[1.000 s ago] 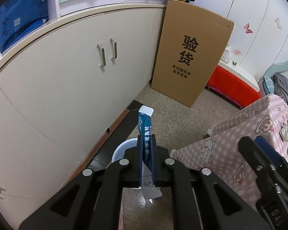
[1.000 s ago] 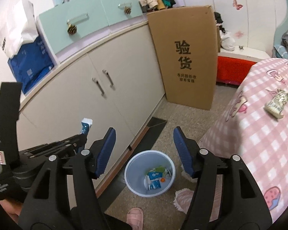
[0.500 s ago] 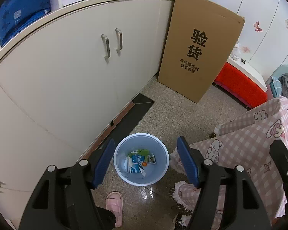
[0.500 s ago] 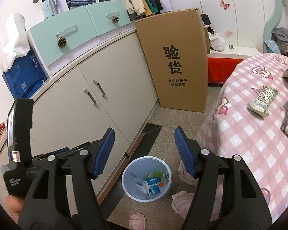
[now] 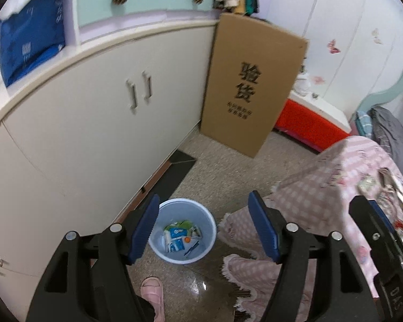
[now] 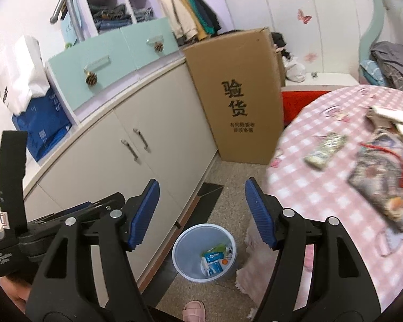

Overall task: Collect trash
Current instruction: 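Move both open tools back over the remaining trash on the table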

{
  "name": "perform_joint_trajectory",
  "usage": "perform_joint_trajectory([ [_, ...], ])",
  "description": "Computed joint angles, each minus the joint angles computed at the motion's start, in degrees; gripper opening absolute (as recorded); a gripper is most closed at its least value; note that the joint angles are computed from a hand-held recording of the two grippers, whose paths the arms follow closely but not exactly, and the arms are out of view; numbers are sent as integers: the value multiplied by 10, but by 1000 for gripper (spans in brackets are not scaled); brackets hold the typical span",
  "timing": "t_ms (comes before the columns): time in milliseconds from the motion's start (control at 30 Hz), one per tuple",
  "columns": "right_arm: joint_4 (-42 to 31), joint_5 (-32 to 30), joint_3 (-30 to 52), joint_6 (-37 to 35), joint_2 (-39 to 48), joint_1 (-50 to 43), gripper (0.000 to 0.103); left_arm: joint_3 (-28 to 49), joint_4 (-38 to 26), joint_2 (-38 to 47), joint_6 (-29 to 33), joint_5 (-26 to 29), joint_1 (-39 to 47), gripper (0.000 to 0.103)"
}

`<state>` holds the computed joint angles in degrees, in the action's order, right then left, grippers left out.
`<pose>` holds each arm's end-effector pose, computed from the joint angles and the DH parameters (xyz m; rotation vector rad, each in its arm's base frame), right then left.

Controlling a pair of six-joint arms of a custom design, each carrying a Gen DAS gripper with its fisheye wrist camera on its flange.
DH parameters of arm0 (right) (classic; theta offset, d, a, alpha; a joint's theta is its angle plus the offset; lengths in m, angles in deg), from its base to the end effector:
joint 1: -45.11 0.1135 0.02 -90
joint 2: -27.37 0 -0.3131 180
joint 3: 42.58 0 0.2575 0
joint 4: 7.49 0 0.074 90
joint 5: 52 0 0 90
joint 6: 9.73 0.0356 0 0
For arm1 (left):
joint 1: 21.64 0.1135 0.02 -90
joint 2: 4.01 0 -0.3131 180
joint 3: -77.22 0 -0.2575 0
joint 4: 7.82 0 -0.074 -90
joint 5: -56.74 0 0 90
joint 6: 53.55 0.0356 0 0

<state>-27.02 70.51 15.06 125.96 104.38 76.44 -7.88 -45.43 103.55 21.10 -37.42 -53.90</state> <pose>0.2436 0.1259 0.2679 0.5560 2.0586 0.1468 0.3698 -0.2304 0.2714 0.3304 2.4429 -0.2776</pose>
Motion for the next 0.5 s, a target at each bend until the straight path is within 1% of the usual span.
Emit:
perform_joint_trajectory([
  [100, -47, 34, -22, 27, -65, 11, 67, -16, 7, -29, 3, -7, -35, 70],
  [233, -137, 79, -49, 68, -158, 21, 68, -19, 9, -50, 5, -20, -95, 72],
  [267, -176, 94, -53, 84, -187, 24, 68, -18, 9, -53, 7, -22, -109, 72],
  [333, -232, 118, -61, 107, -237, 27, 68, -17, 8, -55, 9, -28, -139, 73],
  [367, -257, 128, -62, 119, -255, 28, 68, -10, 5, -53, 6, -31, -159, 73],
  [500, -399, 179, -65, 190, -344, 43, 68, 20, -4, -33, 13, -27, -212, 73],
])
